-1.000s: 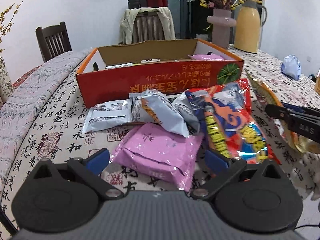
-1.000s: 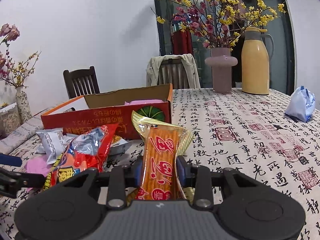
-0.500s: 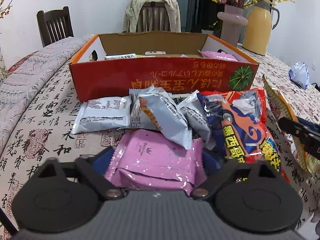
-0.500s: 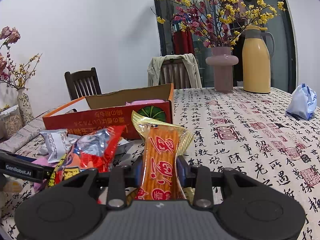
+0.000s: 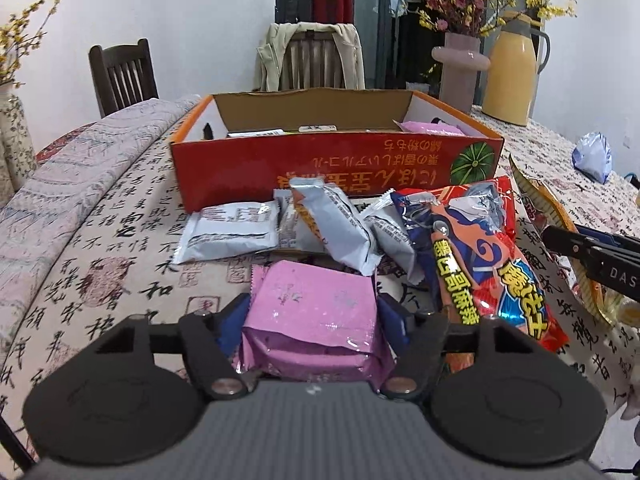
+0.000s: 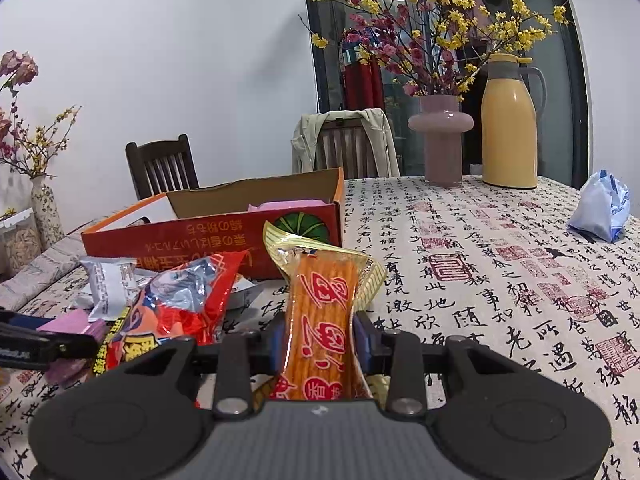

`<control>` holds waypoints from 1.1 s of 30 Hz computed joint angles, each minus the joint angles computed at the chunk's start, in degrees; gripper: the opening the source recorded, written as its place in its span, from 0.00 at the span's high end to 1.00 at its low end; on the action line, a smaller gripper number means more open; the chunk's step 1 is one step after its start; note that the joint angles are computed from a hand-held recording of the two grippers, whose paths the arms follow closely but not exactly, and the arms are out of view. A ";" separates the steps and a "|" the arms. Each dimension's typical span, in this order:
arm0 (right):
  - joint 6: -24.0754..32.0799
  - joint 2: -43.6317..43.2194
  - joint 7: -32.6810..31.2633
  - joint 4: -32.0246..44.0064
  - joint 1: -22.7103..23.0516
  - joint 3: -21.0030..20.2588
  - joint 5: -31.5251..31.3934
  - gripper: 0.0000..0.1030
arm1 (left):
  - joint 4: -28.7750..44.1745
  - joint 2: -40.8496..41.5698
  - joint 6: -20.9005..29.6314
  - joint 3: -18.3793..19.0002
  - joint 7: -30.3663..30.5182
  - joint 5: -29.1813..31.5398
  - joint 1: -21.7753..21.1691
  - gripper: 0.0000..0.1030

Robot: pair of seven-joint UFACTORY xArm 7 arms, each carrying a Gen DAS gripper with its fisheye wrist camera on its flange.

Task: Organize snacks
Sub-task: 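Carry the pink packet with the left tool while the right tool carries the orange packet into the box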

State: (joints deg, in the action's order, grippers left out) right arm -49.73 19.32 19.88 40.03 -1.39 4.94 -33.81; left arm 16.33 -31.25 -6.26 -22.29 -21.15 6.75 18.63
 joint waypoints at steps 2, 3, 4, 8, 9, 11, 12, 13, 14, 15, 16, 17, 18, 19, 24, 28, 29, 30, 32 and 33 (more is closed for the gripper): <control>-0.39 -0.39 -1.09 -0.67 0.40 -0.15 0.93 0.67 | -1.43 -1.66 -0.29 1.80 0.29 -0.26 -1.48 0.33; -0.14 -0.69 -1.34 -0.94 0.52 -0.19 1.16 0.67 | -2.13 -2.68 -0.40 2.52 0.45 -0.43 -2.05 0.33; 0.05 -1.03 -1.36 -1.21 0.53 -0.18 1.15 0.67 | -2.70 -3.65 -0.48 3.02 0.55 -0.65 -2.33 0.33; -0.46 -2.79 -1.89 -2.75 0.76 -0.24 1.44 0.67 | -3.75 -7.02 -0.31 4.71 0.81 -1.51 -2.98 0.33; -0.73 -3.32 -2.04 -3.12 0.83 -0.29 1.50 0.67 | -3.84 -7.68 -0.32 4.90 0.87 -1.64 -2.96 0.33; -1.14 -4.31 -2.34 -3.72 1.07 -0.39 1.78 0.67 | -4.03 -8.89 -0.58 5.62 1.13 -1.87 -3.27 0.33; -1.23 -4.67 -2.41 -3.87 1.19 -0.44 1.90 0.67 | -4.07 -9.51 -0.68 5.97 1.26 -2.00 -3.49 0.33; -1.25 -4.98 -2.43 -3.94 1.34 -0.47 2.05 0.67 | -4.00 -9.84 -0.85 6.07 1.33 -2.14 -3.52 0.33; -1.36 -5.34 -2.53 -4.14 1.47 -0.53 2.23 0.67 | -3.83 -10.14 -1.00 6.15 1.40 -2.28 -3.52 0.33; -1.44 -5.63 -2.61 -4.28 1.59 -0.58 2.38 0.67 | -3.63 -10.32 -1.14 6.14 1.47 -2.40 -3.49 0.33; -1.51 -5.96 -2.71 -4.44 1.71 -0.64 2.51 0.67 | -3.33 -10.37 -1.38 6.07 1.55 -2.50 -3.36 0.33; -1.63 -6.20 -2.90 -4.63 1.88 -0.68 2.75 0.67 | -3.00 -10.29 -1.66 5.94 1.62 -2.61 -3.17 0.33; -1.67 -6.44 -2.97 -4.65 1.96 -0.73 2.77 0.67 | -2.55 -10.10 -1.97 5.66 1.63 -2.77 -2.85 0.33; -1.72 -6.72 -3.08 -4.70 2.08 -0.77 2.90 0.67 | -2.07 -9.78 -2.33 5.28 1.59 -2.94 -2.48 0.33; -1.49 -7.36 -3.56 -3.94 2.82 -0.76 3.89 0.67 | 1.11 -7.18 -4.24 3.38 1.86 -3.85 -0.20 0.33; -0.93 -7.47 -3.80 -2.25 3.54 -0.55 4.99 0.67 | 4.48 -4.02 -5.53 1.47 2.51 -4.78 2.32 0.33; -0.67 -7.29 -3.69 -1.46 3.66 -0.50 5.09 0.67 | 5.41 -3.15 -5.77 0.90 2.66 -5.09 3.04 0.33; -0.51 -7.18 -3.73 -0.89 3.83 -0.43 5.33 0.67 | 6.31 -2.32 -6.05 0.24 2.82 -5.42 3.82 0.33; 0.09 -6.86 -3.90 0.56 4.27 -0.24 5.96 0.67 | 8.04 -0.63 -6.72 -0.90 3.27 -6.07 5.18 0.33; 0.40 -6.61 -3.90 1.31 4.46 -0.14 6.23 0.67 | 8.93 0.28 -7.10 -1.39 3.55 -6.44 5.77 0.33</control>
